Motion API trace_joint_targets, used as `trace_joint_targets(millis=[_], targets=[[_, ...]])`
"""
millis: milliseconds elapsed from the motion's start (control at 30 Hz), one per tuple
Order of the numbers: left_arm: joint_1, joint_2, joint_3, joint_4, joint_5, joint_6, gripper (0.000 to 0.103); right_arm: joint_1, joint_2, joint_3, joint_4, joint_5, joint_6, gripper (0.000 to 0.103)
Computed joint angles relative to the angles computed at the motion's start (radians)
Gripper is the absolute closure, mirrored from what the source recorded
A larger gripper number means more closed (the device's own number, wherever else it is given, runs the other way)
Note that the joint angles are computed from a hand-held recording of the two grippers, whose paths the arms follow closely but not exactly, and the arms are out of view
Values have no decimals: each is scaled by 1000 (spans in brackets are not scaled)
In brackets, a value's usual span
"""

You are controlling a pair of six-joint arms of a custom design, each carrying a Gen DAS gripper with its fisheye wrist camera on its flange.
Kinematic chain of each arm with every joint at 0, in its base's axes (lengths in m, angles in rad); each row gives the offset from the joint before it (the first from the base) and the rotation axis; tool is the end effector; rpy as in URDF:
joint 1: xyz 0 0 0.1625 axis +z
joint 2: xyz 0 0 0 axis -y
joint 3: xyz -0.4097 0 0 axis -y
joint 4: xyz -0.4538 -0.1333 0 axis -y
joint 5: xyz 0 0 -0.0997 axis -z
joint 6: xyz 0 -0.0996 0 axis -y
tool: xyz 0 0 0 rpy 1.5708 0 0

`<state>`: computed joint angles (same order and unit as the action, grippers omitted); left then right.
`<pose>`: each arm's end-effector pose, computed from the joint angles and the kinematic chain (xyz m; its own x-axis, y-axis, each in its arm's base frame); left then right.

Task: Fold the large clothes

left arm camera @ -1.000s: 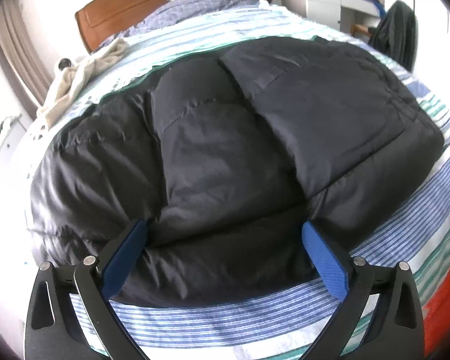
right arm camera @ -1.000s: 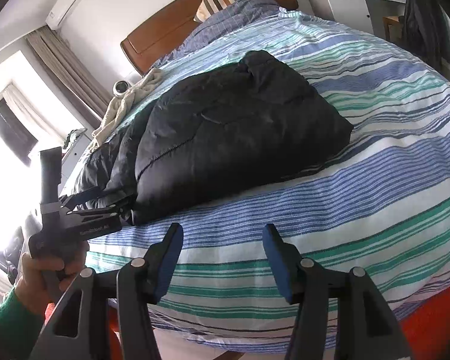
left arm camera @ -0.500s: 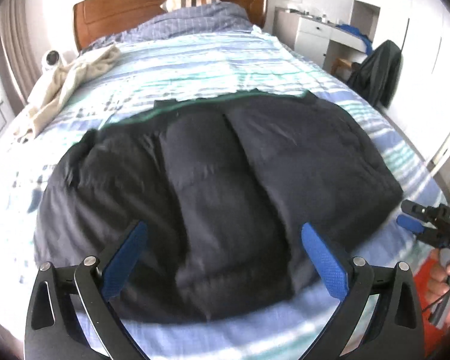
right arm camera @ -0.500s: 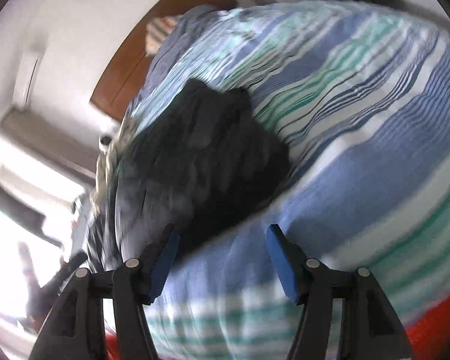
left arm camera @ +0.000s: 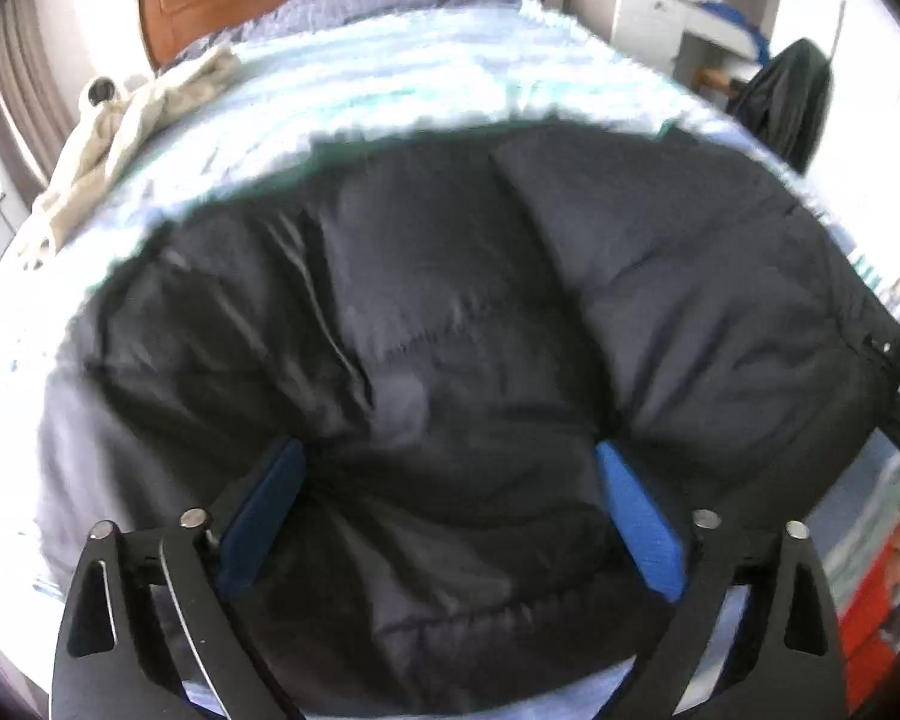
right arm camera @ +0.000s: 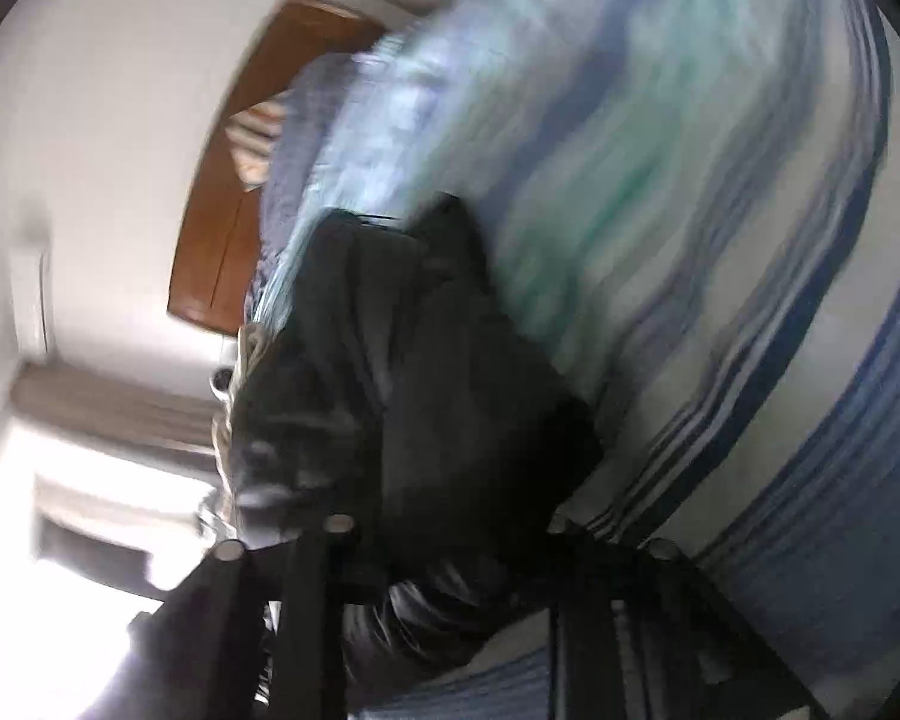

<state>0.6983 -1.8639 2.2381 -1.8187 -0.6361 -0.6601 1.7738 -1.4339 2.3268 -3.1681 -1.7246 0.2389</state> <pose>-0.1657 -0.4177 0.3176 -0.7063 0.0198 -0.7076 0.4136 0.8228 -0.3898 0.2124 -0.4466 0.2045 -0.9962 0.0774 -0.0398 0.0845 0.7493 -0.6568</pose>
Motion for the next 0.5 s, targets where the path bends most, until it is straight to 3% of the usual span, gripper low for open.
trace_joint_targets(millis=[67,233,367,433,500], targets=[[-27,0,-45,-21,-1,75,6,56,-9,-7,-11,-35,-94,81],[-43,127,-255,-85,-213,331,5,247,43,-47,-88,-133,-331,81],[-44,292,-461,37,-384,429,4,359,100,-78,-119,-188,-485,81],[-39,367,-550,126,-413,440,4,401,136,-96,-132,-214,-563,81],[-42,415,-604,208,-395,429,4,440,164,-107,-143,-235,-637,81]])
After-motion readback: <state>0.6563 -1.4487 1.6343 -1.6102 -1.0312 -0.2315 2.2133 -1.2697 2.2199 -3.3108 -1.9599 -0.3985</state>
